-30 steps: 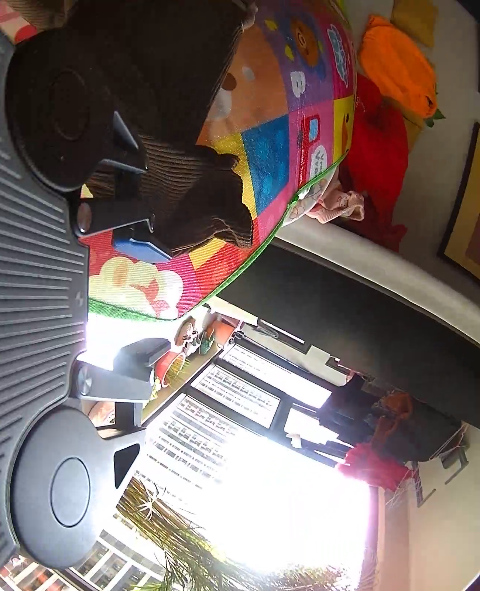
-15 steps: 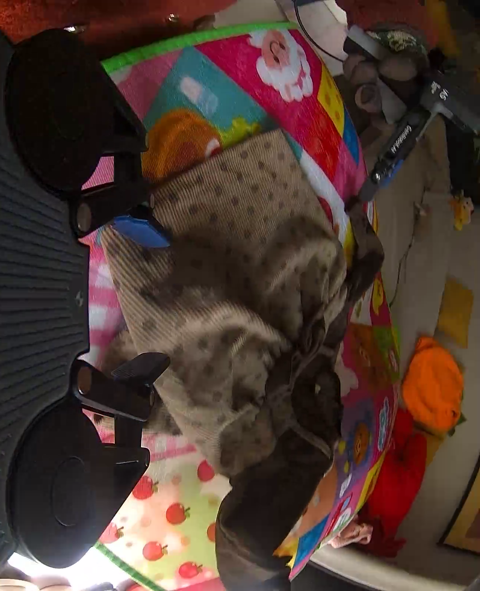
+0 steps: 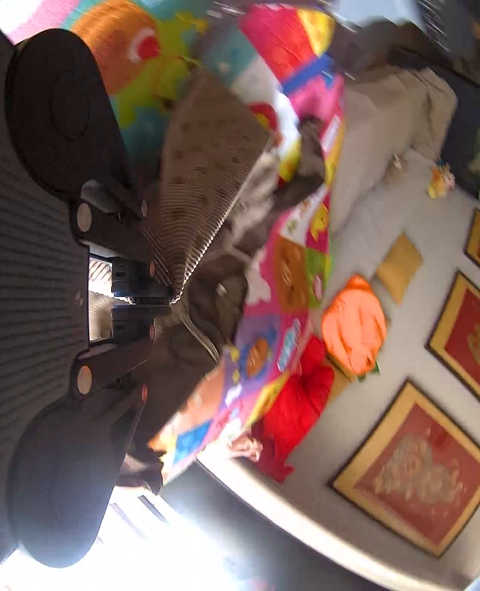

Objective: Fold clothes

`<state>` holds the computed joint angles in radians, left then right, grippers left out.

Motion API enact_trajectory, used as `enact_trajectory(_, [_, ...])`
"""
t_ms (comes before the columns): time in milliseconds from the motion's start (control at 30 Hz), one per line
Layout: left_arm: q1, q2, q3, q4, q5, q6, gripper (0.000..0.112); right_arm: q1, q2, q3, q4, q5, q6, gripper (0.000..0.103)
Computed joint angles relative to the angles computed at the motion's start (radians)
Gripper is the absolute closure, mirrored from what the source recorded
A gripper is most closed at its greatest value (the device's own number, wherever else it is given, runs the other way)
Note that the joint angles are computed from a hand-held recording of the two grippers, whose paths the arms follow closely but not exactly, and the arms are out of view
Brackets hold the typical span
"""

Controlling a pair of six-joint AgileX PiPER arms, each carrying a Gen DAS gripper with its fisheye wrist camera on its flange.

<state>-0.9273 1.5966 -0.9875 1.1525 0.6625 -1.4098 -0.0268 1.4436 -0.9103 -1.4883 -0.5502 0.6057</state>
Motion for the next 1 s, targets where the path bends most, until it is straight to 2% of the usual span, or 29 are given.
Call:
enact_trajectory(67, [0.000, 0.079, -0.043, 0.079, 0.105, -0.065, 0.010, -0.015, 0.008, -0.057, 0.004, -0.019, 0.041, 0.100])
enact_trajectory(133, [0.040, 0.134, -0.077, 0.120, 0.170, -0.119, 0.010, -0.015, 0.021, -0.061, 0.016, -0.009, 0.032, 0.100])
enact_trajectory(233, [0.137, 0.170, -0.120, 0.137, 0.215, -0.157, 0.010, -0.012, 0.041, -0.055, 0.040, 0.012, 0.004, 0.100])
enact_trajectory(300, [0.203, 0.186, -0.148, 0.143, 0.238, -0.166, 0.010, -0.005, 0.055, -0.014, 0.108, 0.040, -0.078, 0.100])
enact_trajectory(367, [0.247, 0.177, -0.156, 0.146, 0.254, -0.162, 0.010, -0.005, 0.071, 0.027, 0.148, 0.058, -0.113, 0.094])
enact_trajectory(400, [0.260, 0.160, -0.153, 0.135, 0.251, -0.156, 0.010, -0.005, 0.080, 0.045, 0.165, 0.066, -0.127, 0.086])
enact_trajectory(433, [0.268, 0.130, -0.140, 0.118, 0.221, -0.146, 0.010, -0.006, 0.090, 0.061, 0.182, 0.070, -0.144, 0.083])
enact_trajectory(500, [0.271, 0.057, -0.101, 0.072, 0.120, -0.115, 0.010, -0.011, 0.116, 0.072, 0.200, 0.075, -0.153, 0.083])
enact_trajectory(567, [0.246, -0.007, -0.056, 0.028, -0.010, -0.077, 0.009, -0.006, 0.142, 0.050, 0.207, 0.088, -0.137, 0.088])
enact_trajectory(600, [0.212, -0.008, -0.046, 0.033, -0.057, -0.064, 0.009, -0.005, 0.154, 0.027, 0.189, 0.091, -0.104, 0.095])
enact_trajectory(633, [0.171, 0.014, -0.050, 0.051, -0.067, -0.051, 0.009, -0.002, 0.165, 0.004, 0.179, 0.091, -0.076, 0.097])
enact_trajectory(700, [0.098, 0.092, -0.091, 0.080, -0.049, -0.004, 0.009, 0.008, 0.183, -0.043, 0.172, 0.093, -0.037, 0.097])
enact_trajectory(767, [0.063, 0.193, -0.166, 0.092, 0.000, 0.062, 0.009, 0.025, 0.202, -0.083, 0.246, 0.099, -0.111, 0.098])
enact_trajectory(867, [0.079, 0.320, -0.285, 0.086, 0.054, 0.141, 0.009, 0.062, 0.266, -0.202, 0.370, 0.137, -0.223, 0.098])
enact_trajectory(933, [0.125, 0.347, -0.325, 0.090, 0.058, 0.177, 0.009, 0.079, 0.333, -0.319, 0.338, 0.181, -0.174, 0.098])
enact_trajectory(1000, [0.173, 0.364, -0.368, 0.075, 0.056, 0.236, 0.024, 0.094, 0.411, -0.434, 0.249, 0.224, -0.080, 0.098])
